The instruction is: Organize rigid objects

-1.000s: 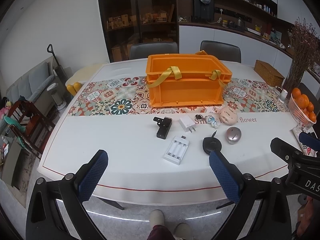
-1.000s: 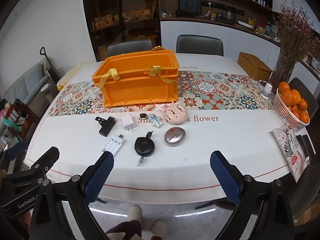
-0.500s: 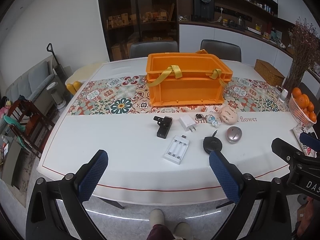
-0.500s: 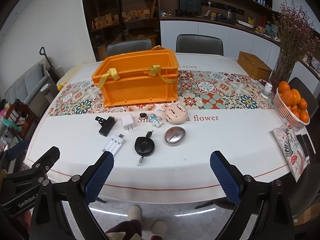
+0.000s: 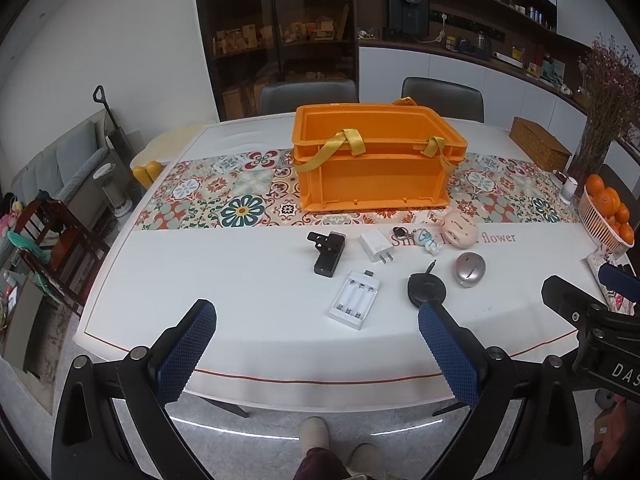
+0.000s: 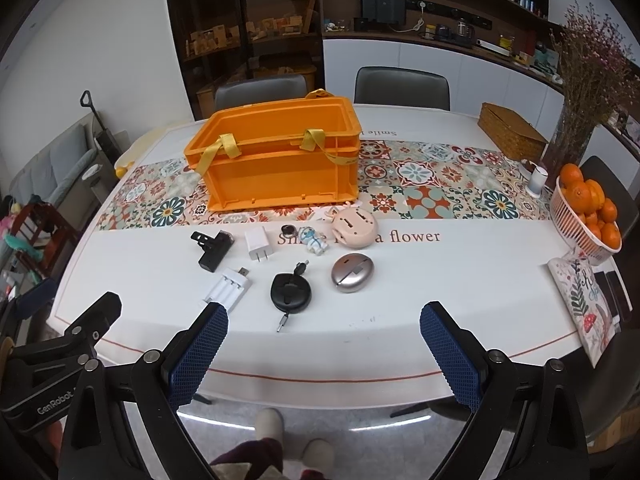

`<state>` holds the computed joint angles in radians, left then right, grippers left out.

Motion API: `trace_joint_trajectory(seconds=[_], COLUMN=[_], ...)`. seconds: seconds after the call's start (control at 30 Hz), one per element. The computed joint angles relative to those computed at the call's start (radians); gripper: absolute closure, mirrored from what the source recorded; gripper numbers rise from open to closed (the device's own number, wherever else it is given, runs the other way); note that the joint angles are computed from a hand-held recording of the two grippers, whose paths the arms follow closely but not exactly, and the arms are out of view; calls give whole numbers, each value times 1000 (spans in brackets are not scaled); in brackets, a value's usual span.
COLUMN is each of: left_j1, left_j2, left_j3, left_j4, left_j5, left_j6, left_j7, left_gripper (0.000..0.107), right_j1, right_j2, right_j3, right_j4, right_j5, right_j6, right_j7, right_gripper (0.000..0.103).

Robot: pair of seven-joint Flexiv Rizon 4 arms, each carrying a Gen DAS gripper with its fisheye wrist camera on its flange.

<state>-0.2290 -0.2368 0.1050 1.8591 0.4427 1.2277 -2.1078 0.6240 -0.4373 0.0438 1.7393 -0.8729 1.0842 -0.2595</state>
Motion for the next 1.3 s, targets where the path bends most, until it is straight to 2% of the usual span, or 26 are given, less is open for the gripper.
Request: trace_joint_trajectory(seconds=[0.73, 1.07, 1.3], left_j1=[10, 27, 52], left_j2=[-21, -38, -72], left_j3=[1, -1, -11], left_j4=[-5, -6, -10], left_j5=[-32, -83, -151], left_j6=[-1, -31, -41], left_j7=[30, 74, 153], left_gripper=[4, 4, 4], right_j1=[3, 8, 7], right_j2=[-15, -64, -133], right_j3=[3, 14, 31], right_j4=[-19, -74, -143], right_j5=[20, 103, 209], right_j6=[-8, -15, -5], right_j7=[-19, -86, -181], right_gripper=[6, 6, 6])
